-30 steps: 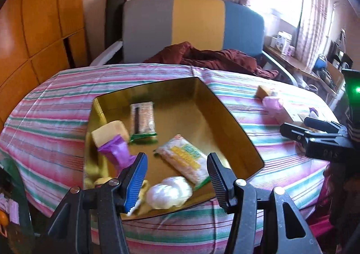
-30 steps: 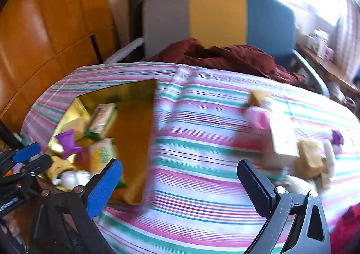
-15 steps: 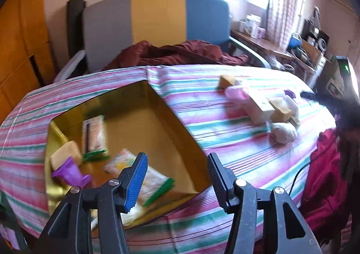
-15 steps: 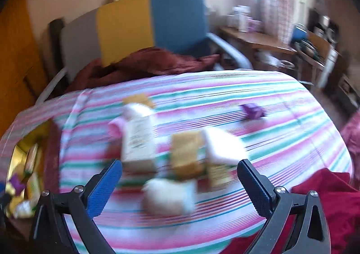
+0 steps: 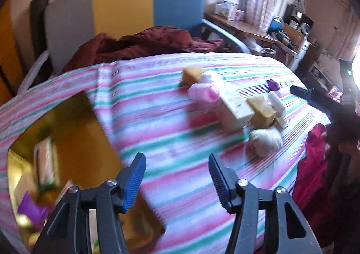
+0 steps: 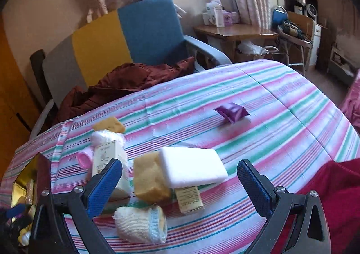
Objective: Organize objects
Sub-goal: 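Move both tools back from the tray toward the remaining items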
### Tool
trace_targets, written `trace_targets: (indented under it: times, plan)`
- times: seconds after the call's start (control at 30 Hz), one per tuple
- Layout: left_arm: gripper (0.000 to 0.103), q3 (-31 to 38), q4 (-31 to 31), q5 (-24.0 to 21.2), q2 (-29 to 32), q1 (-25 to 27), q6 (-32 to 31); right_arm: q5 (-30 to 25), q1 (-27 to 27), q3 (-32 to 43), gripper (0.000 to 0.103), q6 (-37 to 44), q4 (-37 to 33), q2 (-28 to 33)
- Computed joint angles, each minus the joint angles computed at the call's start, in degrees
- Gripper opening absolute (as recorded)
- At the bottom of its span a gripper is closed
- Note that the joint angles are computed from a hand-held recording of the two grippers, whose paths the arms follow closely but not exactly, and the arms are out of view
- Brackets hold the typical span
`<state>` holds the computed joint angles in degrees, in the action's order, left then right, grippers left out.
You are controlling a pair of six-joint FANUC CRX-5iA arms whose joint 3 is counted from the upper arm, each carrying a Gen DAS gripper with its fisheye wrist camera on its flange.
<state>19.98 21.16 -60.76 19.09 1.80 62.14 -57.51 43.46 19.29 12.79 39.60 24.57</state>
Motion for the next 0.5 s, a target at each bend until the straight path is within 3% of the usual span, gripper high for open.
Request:
trace_targets:
  times: [0.23, 0.5]
  plan:
    - [0.08, 13.88, 4.58, -4.59, 11.22, -1.8, -4.69, 2.26, 0.44, 1.47, 0.103, 5.94, -2.95, 0.63]
    - [0.084, 36.66, 6.29, -15.97, 27.24, -3.21, -7.33, 1.95, 0.72, 3.47, 0.103, 10.25, -5.18, 1.75]
